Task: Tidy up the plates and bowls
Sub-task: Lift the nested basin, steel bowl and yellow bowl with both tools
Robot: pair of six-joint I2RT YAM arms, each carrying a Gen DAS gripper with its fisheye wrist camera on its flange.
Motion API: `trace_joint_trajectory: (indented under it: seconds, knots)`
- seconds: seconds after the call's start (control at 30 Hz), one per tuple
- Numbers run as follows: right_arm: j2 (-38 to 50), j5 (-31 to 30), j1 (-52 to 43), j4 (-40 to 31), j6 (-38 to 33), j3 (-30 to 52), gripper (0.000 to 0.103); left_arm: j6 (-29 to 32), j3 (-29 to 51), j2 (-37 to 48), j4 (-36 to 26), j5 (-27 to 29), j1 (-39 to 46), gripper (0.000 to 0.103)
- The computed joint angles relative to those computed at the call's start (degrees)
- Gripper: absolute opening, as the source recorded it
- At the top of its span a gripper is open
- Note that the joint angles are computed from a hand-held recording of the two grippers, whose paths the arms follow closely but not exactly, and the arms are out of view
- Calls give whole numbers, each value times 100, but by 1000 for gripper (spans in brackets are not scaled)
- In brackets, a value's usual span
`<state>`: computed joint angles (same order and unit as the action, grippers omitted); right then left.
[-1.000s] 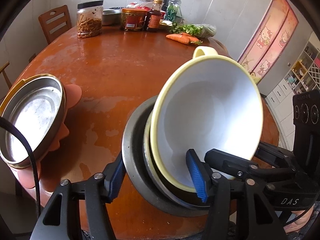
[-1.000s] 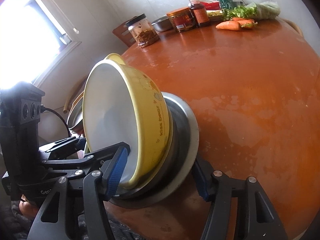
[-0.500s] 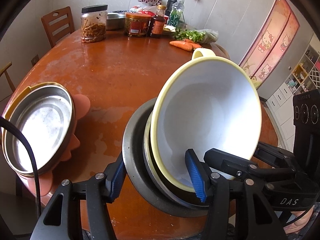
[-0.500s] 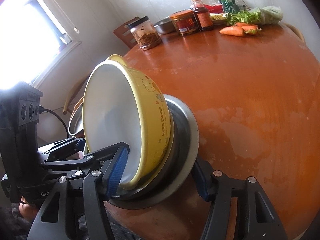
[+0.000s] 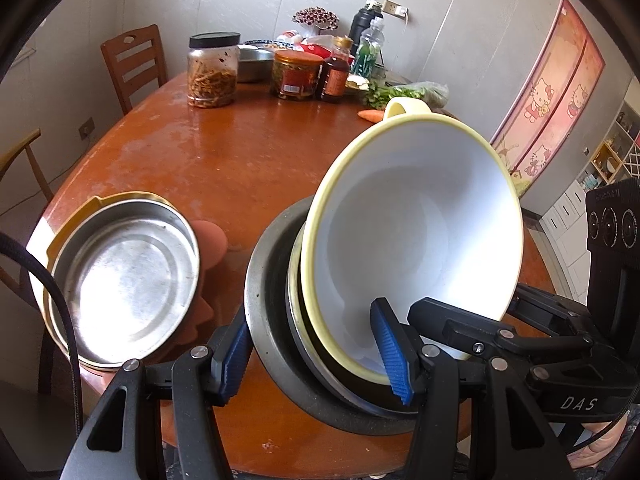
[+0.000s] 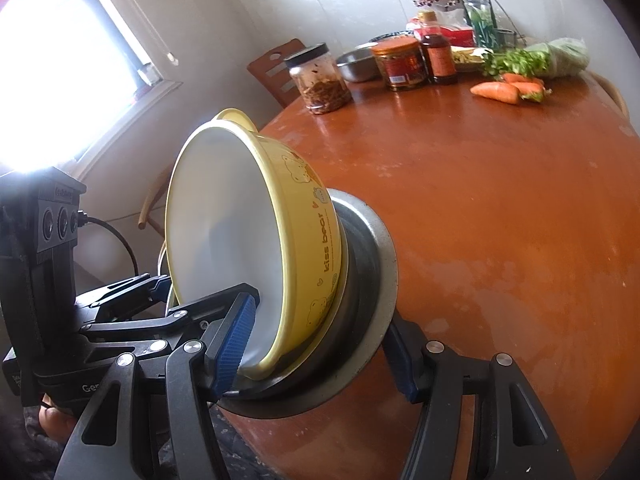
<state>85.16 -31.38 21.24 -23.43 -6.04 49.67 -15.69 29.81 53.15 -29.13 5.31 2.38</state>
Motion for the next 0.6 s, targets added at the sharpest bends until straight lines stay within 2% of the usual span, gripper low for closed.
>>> trace_joint_trajectory:
  seconds: [0.6]
  knots:
    - [455, 382, 935, 231, 526, 582, 64, 1085, 175, -201, -443, 902, 1730, 57]
